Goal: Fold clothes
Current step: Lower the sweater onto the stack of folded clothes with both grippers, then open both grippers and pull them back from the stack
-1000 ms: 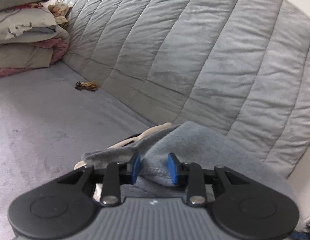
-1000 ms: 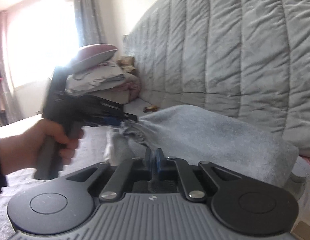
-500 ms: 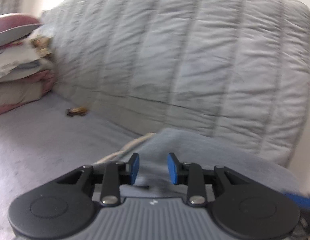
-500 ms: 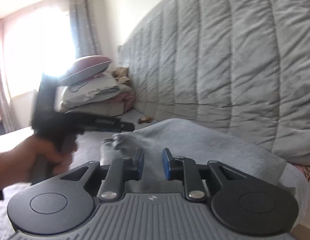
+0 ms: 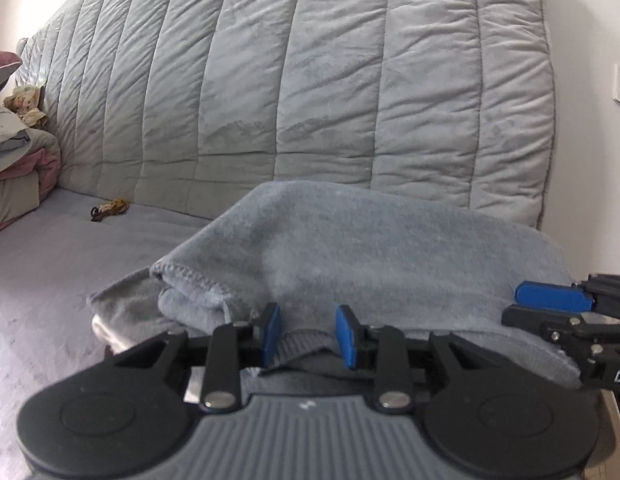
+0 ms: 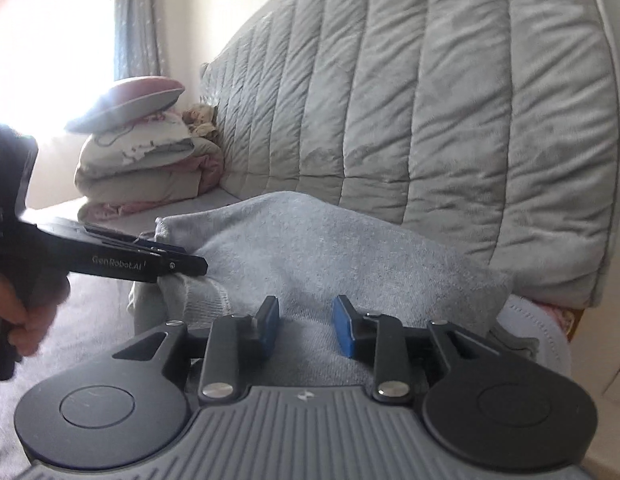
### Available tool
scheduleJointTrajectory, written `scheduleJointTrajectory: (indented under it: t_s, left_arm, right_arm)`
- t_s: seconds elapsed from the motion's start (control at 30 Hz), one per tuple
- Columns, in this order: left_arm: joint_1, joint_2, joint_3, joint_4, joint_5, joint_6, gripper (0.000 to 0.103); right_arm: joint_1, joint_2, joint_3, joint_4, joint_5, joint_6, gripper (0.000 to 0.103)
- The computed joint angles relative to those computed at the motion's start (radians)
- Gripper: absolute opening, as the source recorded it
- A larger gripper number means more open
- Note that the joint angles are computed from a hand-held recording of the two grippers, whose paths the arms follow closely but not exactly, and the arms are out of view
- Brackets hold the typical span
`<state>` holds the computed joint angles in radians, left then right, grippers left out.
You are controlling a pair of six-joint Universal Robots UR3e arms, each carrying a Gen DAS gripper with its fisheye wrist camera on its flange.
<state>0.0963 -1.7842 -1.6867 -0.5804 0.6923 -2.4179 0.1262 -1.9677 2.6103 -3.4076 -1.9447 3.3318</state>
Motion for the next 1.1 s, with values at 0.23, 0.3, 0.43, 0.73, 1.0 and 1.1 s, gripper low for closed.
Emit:
scheduleJointTrajectory:
  t_s: [0.23, 0.3, 0.43, 0.73, 1.0, 1.1]
  left_arm:
    - [0.055, 0.142, 0.000, -0.229, -0.011, 0.013, 0.032]
    - [0.081, 0.192, -0.009, -0.307, -0.003, 0.035, 0.033]
    - [0.157, 0.305, -0.033, -0.449, 0.011, 0.088, 0.035]
    - [0.271, 0.558, -0.068, -0.700, 0.087, 0.150, 0.060]
    - [0.258, 0.762, -0.154, -0.714, 0.239, 0.050, 0.086]
    - [0.258, 0.813, -0.169, -0.741, 0.270, 0.032, 0.098]
  right_arm:
    - [0.013, -0.106, -0.079, 0.236, 0.055, 0.008, 0.042]
    - [0.072, -0.072, -0.104, 0.246, -0.008, 0.007, 0.042]
    - [0.139, -0.121, -0.151, 0.329, -0.054, 0.041, 0.042]
    - [0.389, -0.142, -0.345, 0.691, -0.310, 0.279, 0.051]
    - [0.531, -0.167, -0.468, 1.055, -0.438, 0.510, 0.074]
    - [0.559, -0.172, -0.511, 1.184, -0.455, 0.594, 0.082]
